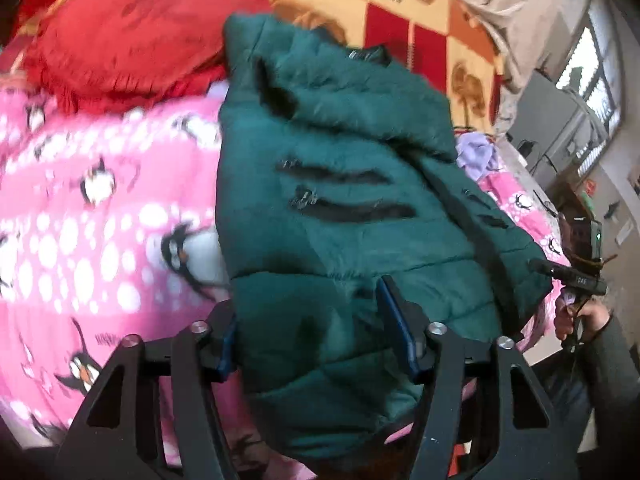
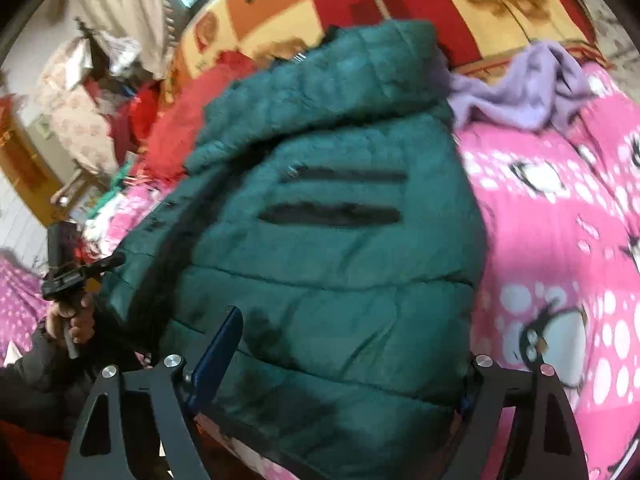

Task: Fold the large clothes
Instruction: 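Move both grippers to the jacket hem beside the zipped pockets, then close both grippers on the jacket hem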

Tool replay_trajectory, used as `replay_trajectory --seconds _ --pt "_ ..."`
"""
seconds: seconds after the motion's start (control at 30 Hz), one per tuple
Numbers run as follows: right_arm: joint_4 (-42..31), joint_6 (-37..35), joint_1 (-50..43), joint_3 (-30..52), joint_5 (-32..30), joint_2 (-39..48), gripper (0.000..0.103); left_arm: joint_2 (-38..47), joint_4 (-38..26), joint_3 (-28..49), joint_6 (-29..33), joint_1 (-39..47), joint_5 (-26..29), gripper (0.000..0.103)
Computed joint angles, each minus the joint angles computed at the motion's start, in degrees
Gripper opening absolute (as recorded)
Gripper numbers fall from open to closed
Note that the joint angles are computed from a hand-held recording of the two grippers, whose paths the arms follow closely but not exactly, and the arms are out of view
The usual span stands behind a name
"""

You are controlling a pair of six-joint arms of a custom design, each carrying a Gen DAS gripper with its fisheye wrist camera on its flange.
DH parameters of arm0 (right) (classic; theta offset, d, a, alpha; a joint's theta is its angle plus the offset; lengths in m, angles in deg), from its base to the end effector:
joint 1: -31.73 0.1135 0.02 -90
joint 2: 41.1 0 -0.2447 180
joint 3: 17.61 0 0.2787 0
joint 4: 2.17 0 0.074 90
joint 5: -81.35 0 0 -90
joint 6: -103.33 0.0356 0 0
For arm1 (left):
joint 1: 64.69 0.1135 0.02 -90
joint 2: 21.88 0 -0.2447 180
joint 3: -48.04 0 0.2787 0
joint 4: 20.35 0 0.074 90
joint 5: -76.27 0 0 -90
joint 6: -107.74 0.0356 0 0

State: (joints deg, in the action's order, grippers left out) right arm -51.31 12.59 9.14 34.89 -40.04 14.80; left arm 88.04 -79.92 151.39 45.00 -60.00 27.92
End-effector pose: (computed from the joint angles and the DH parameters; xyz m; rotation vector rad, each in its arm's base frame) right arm 0.2144 -0.0691 0.2167 0.2262 2.3563 0.4869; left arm 0.4215 0.0108 0.2197 0.6726 2.3642 -0.7535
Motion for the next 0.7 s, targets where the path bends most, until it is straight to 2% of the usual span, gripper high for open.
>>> replay_trajectory --seconds 0.03,0.1,0.27,0.33,0.37,0.4,0.43,0.5,0.6,0.7 --pt "-0.18 -0.34 0.43 0.11 1.35 0.45 0.086 0.16 1.23 -0.16 -1.18 -0.4 -2.32 0.037" --pt "-0.78 0.73 1.47 1.09 4.47 4.45 0.086 3.48 -1.59 3.05 -2.29 -0.92 -4.59 0.036" --pt "2.29 1.77 2.23 0.5 1.68 1.9 0.084 3.55 -2.3 3.2 -1.26 -0.83 -3.39 0.038" --pt "0.59 1.21 3.95 1.82 5.92 4.15 0.07 5.07 -3.57 4.55 -1.74 -1.14 -3.57 0.05" --pt "-0.06 1.69 4.32 2.42 7.58 5.63 0.063 5.81 -4.15 5.26 -2.02 -1.25 -3.55 0.051" --pt "0.35 2.5 3.93 2.48 7.1 5.6 0.053 5.61 -3.4 5.0 -2.64 -1.41 -3.85 0.051" --pt "0.7 2.89 3.64 2.61 6.5 5.04 0.047 4.91 -2.38 4.4 -3.19 -1.66 -4.37 0.049" --pt "0.87 2.87 3.15 1.82 6.13 2.49 0.033 3.14 -0.27 2.81 -3.69 -1.67 -4.2 0.018" --pt "1.03 2.93 3.19 0.56 5.28 -1.24 0.026 1.27 1.81 1.78 -4.2 -1.25 -3.18 0.013" --pt "1.1 4.97 4.23 -0.82 6.88 -5.01 0.022 1.6 0.45 3.04 -3.89 -0.67 -2.92 0.013"
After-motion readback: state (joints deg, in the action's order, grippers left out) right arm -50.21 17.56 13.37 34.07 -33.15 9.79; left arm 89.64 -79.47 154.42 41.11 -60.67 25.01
